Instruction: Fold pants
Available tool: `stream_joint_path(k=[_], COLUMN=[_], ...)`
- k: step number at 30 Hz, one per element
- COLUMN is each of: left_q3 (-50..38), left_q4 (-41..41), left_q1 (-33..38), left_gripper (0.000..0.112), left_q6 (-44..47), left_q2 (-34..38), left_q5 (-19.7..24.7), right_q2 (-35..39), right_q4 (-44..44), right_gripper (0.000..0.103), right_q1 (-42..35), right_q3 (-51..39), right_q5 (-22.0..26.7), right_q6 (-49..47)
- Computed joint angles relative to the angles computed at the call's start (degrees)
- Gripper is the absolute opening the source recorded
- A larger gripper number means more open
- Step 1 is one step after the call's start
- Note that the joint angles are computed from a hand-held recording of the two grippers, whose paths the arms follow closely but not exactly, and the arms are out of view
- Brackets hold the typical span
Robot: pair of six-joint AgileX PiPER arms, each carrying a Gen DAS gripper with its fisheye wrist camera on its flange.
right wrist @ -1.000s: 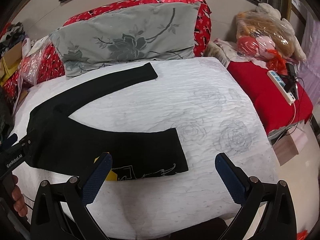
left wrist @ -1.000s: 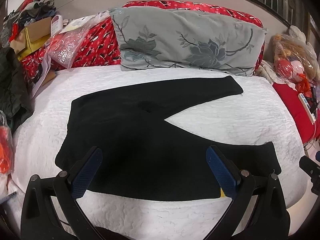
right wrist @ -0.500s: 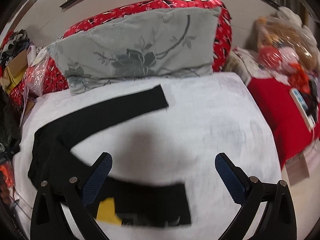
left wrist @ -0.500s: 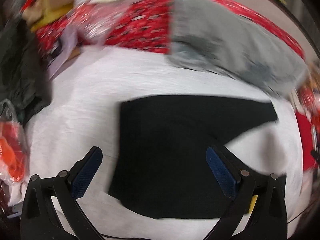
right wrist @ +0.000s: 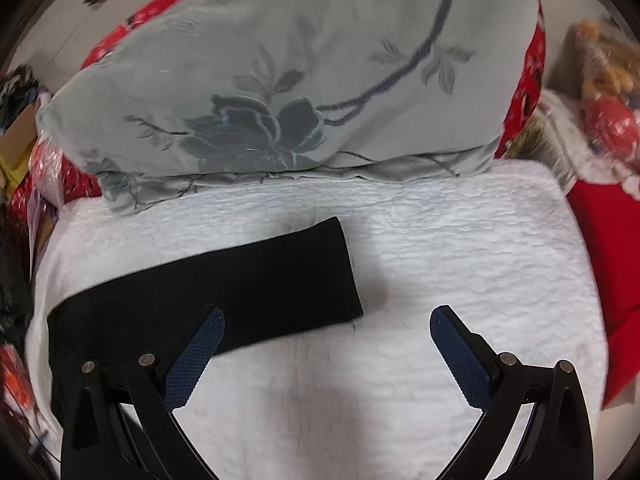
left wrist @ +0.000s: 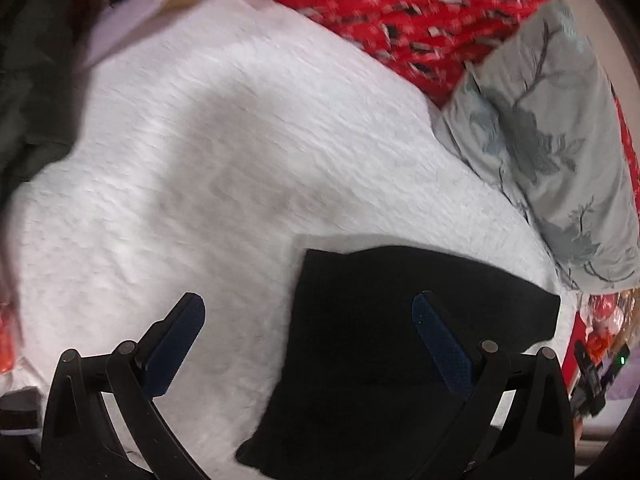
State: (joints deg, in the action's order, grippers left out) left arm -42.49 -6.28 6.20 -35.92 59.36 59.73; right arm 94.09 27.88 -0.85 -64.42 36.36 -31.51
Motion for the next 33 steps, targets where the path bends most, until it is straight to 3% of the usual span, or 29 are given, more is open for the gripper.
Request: stream_joint_path(k=[3, 10, 15, 23, 25, 27, 28, 29, 30, 31, 33], left_q3=[1.0, 2.3, 3.1, 3.5, 2.9, 2.6, 2.0, 1.6, 1.1, 0.7, 0.6], left_q4=[-3.0, -9.2, -12.9, -13.4, -12.4, -10.7, -7.8, -4.9, -1.8, 0.3, 2.5], left_q1=[-0.3, 4.9, 7.9, 5.6, 4.0, 2.8, 1.2, -0.3, -1.9, -2.9, -4.0], left_gripper=[0.103, 0.103, 0.103, 0.103, 0.095, 0.075, 0.070, 0.057, 0.040, 0.035, 0.031], left_q6=[2.8, 10.0, 14.0, 14.9, 13.9, 12.7, 9.7, 7.1, 4.5, 2.6, 0.1], left_q2=[3.0, 8.5, 11.0, 15.3, 15.7, 15.7, 15.9, 16.1, 16.2, 16.2, 15.0], left_q5=[-4.3, -9.3, -11.3, -16.2, -17.1, -16.8, -16.5, -16.1, -15.3, -14.3, -13.3], right_q2=[5.0, 15.9, 19.5, 21.6, 21.5, 21.6, 21.4, 21.3, 21.1, 20.9, 20.2], right_q4=[2.9, 4.7, 4.5, -1.0, -1.4, -2.9, -4.7, -4.8, -3.8, -2.8, -0.8], right_gripper=[0.103, 0.103, 0.103, 0.102, 0.091, 0.077, 0.064, 0.055, 0.033, 0.017, 0.013], right_q1=[-1.4, -2.1, 0.0, 4.0, 4.7, 5.2, 5.7, 5.3, 4.8, 4.2, 3.0], right_q3=[-4.1, -13.8, -16.0, -17.2, -17.2, -17.6, -17.6, -17.8, -17.8, -17.9, -17.4], right_q5=[1.2, 5.7, 6.6, 4.9, 4.3, 4.4, 3.9, 4.3, 4.9, 5.6, 6.6], right_q6=[-1.3, -1.1, -1.5, 0.6, -0.4, 0.0, 1.1, 0.6, -0.8, -1.7, -3.5])
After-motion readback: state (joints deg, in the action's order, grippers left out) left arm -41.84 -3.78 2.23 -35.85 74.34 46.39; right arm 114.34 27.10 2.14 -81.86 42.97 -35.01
